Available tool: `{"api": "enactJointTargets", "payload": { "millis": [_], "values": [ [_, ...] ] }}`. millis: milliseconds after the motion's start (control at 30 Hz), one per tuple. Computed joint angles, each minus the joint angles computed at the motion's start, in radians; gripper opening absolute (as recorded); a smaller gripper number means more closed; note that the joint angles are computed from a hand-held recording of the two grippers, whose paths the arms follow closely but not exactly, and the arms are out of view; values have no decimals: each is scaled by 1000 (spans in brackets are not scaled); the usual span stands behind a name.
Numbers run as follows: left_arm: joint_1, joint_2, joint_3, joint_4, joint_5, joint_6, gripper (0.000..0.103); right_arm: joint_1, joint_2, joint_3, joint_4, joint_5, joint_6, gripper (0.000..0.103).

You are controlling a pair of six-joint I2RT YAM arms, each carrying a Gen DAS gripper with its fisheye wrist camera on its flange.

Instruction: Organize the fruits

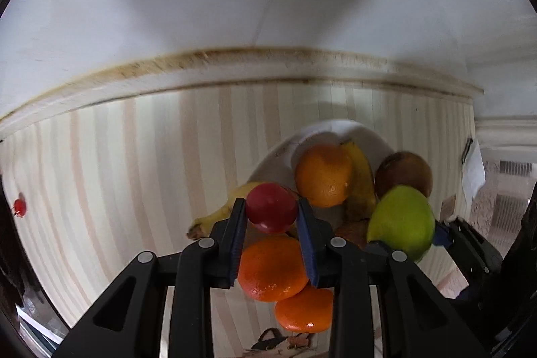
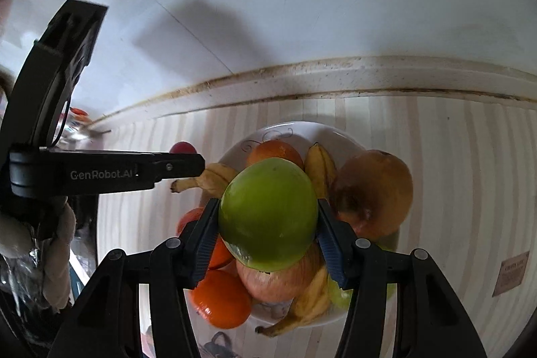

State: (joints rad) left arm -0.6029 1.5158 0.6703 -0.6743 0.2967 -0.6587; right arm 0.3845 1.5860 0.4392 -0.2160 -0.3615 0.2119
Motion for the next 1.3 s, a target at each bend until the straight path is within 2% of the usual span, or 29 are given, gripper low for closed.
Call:
{"api": "enactJointTargets", "payload": {
  "millis": [133,400,600,833,967,1033,1133,1300],
  "values": [
    [-3,59,-7,32,34,15,28,19,46,25,11,17,-2,58],
    [-2,72,-2,17,81,39,28,48,124,61,28,48,-9,58],
    [14,95,-26,38,117,18,30,70,154,76,25,73,-24,59],
    [0,108,-2,10,105,0,31,64,146,81,5,80,-35,60],
    [-20,75,10,-10,85,-13,35,45,118,83,-27,71,-44,63],
    [-24,59,7,-12,84,-20,46,38,90,81,-49,69,-45,69],
    [-40,10,-2,-24,62,-50,61,30,40,71,-85,70,-51,70],
    [-75,-90,-14,-67,19,-103,81,20,-91,48,-171,77,-54,77]
  ]
}}
